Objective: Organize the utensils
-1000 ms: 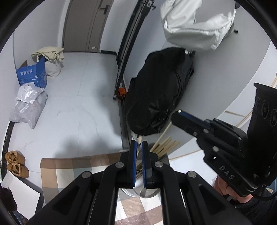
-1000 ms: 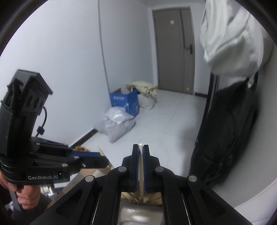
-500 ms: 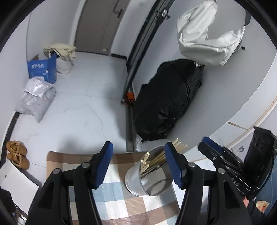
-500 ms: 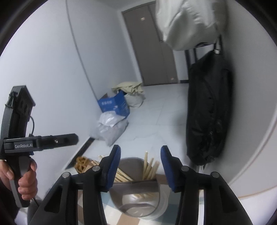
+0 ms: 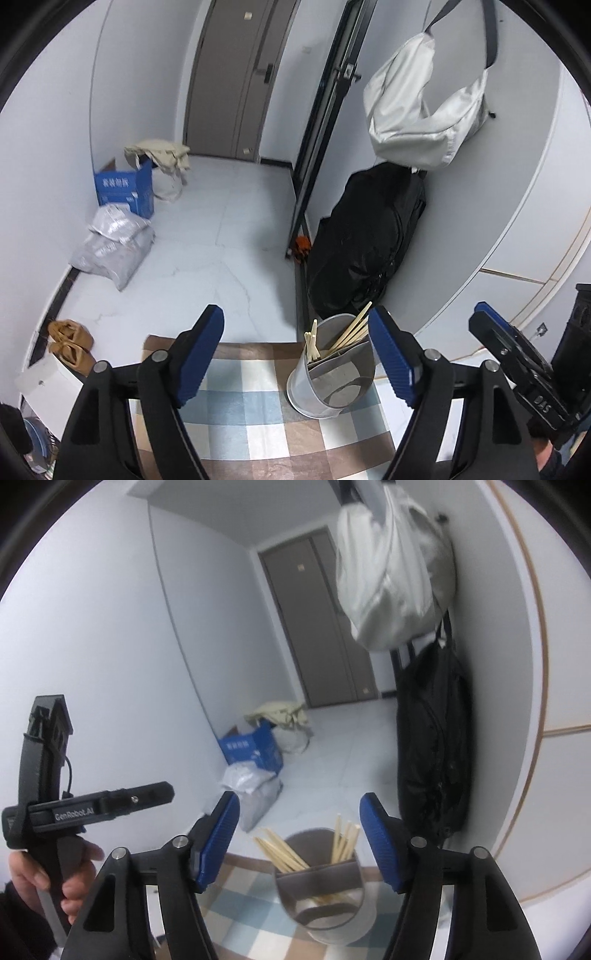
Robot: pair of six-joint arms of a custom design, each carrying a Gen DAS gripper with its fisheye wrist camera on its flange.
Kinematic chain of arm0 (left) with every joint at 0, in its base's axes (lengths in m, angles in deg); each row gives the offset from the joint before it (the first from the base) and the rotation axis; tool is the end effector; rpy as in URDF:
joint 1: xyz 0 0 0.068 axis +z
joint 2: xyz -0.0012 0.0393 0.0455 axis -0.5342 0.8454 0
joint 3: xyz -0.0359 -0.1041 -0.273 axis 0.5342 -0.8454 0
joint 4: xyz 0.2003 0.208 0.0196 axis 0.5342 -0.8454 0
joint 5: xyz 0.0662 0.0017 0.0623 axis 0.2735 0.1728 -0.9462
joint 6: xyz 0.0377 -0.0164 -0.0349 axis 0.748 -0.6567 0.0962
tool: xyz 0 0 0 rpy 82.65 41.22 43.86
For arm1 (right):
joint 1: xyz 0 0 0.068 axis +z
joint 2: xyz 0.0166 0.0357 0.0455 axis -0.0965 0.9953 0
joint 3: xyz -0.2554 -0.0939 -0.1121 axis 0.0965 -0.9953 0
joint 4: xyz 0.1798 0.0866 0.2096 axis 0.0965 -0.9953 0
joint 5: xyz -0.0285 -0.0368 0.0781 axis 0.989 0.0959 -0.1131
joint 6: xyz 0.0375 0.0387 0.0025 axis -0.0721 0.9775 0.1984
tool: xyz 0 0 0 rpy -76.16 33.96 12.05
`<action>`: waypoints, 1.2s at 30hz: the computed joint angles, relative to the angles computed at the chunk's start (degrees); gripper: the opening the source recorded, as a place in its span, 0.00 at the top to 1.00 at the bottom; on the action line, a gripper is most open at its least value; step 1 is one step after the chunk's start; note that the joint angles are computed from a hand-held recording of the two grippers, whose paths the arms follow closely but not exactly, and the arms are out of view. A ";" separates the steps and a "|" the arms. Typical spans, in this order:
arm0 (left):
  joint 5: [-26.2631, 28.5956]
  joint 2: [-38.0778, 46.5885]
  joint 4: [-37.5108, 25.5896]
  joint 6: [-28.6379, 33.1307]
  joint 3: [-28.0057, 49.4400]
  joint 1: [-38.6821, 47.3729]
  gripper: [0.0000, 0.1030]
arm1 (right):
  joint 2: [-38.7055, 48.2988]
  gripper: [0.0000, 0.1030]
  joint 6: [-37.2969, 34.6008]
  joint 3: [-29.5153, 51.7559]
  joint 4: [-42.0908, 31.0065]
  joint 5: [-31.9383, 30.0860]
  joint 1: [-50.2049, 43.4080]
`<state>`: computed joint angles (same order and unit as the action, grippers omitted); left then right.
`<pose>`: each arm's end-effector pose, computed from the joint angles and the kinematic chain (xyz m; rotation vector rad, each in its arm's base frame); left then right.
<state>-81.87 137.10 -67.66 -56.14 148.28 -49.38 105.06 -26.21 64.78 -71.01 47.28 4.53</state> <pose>0.2453 -0.0696 0.3791 -0.2542 2.2128 -0.2328 0.3423 0.0796 0.3870 -0.4832 1.9908 0.6881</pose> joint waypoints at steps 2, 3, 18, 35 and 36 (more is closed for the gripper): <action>-4.12 -1.22 -0.80 0.43 0.10 -2.84 0.23 | -2.66 0.27 1.12 -2.21 1.67 0.25 0.25; -6.15 -1.86 -1.25 0.55 0.00 -4.32 0.22 | -4.11 0.26 1.65 -3.48 2.60 0.28 0.39; -31.19 -11.78 -3.82 -7.36 -6.28 -23.77 0.01 | -23.54 0.04 4.09 -19.43 7.64 1.53 -0.35; -46.19 -15.34 -15.13 -25.63 -12.29 -39.94 0.01 | -38.35 0.00 4.15 -33.53 8.83 3.76 -0.75; -46.19 -15.35 -15.22 -26.32 -12.63 -40.09 0.01 | -38.50 0.00 4.28 -33.86 8.66 3.67 -0.73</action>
<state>-128.05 121.74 -82.88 -82.45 135.65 -89.47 66.56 -21.93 30.92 -62.35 50.96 3.80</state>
